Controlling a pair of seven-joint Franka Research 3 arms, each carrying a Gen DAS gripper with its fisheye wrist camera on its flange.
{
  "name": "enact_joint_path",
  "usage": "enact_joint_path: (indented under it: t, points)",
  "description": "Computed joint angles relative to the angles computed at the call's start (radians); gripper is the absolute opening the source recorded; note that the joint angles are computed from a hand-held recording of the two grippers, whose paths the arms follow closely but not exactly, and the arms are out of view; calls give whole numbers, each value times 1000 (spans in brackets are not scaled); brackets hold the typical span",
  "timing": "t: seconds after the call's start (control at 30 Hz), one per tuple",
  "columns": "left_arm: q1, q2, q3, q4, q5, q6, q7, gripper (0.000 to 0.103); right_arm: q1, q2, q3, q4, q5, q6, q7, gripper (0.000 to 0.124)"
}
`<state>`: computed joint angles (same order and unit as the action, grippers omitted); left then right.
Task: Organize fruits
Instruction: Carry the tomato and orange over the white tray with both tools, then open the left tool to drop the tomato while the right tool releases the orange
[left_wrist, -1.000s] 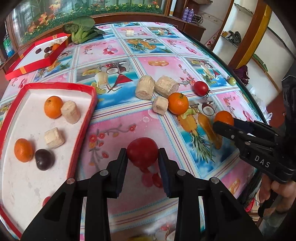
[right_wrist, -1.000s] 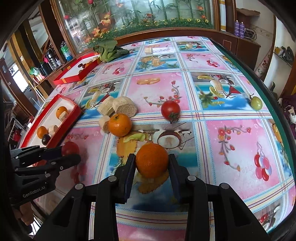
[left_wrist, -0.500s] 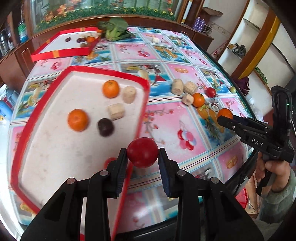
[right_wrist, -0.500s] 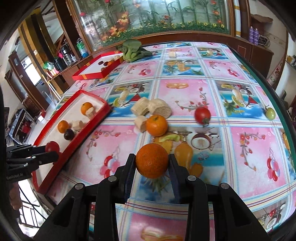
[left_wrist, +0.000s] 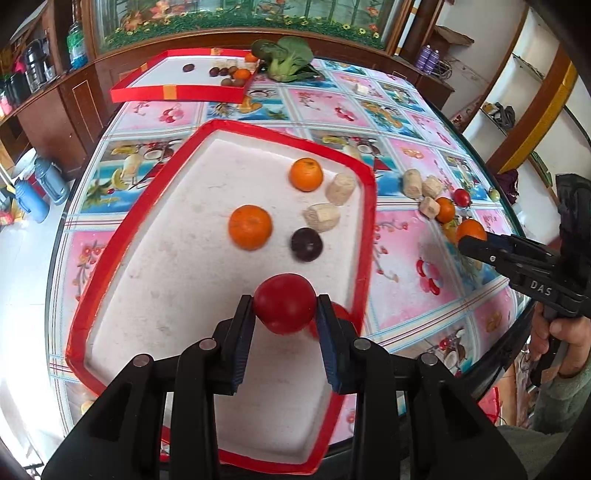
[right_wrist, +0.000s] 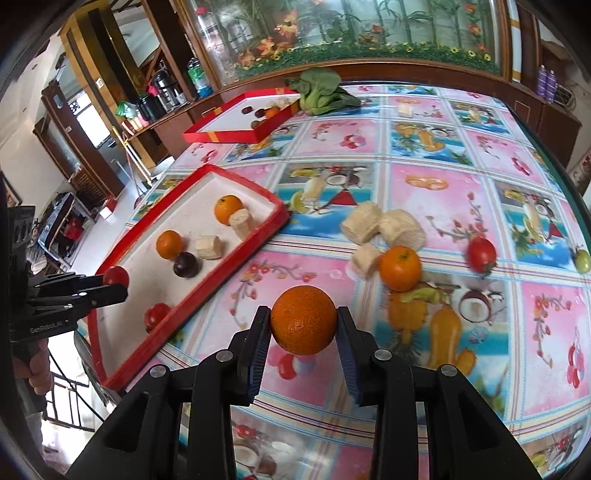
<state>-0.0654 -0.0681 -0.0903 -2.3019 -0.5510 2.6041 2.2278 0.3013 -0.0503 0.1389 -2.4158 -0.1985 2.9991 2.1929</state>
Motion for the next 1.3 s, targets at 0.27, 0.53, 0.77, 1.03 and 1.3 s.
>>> enact_joint_path:
  t: [0.27, 0.53, 0.77, 1.03, 1.3]
  points:
    - [36, 61, -2, 40, 8, 3, -12, 31, 58, 93, -10, 143, 162, -30, -208, 36]
    - [88, 159, -23, 157, 55, 6, -66, 31, 80, 256, -5, 375, 372, -112, -424, 36]
    - [127, 278, -67, 300, 113, 2, -137, 31, 97, 445, -7, 644, 459, -216, -526, 36]
    - [148, 378, -110, 402, 206, -17, -195, 31, 141, 628, -62, 904, 404, -357, -479, 36]
    - [171, 420, -133, 444, 239, -35, -212, 31, 167, 725, -90, 1035, 347, -424, -457, 36]
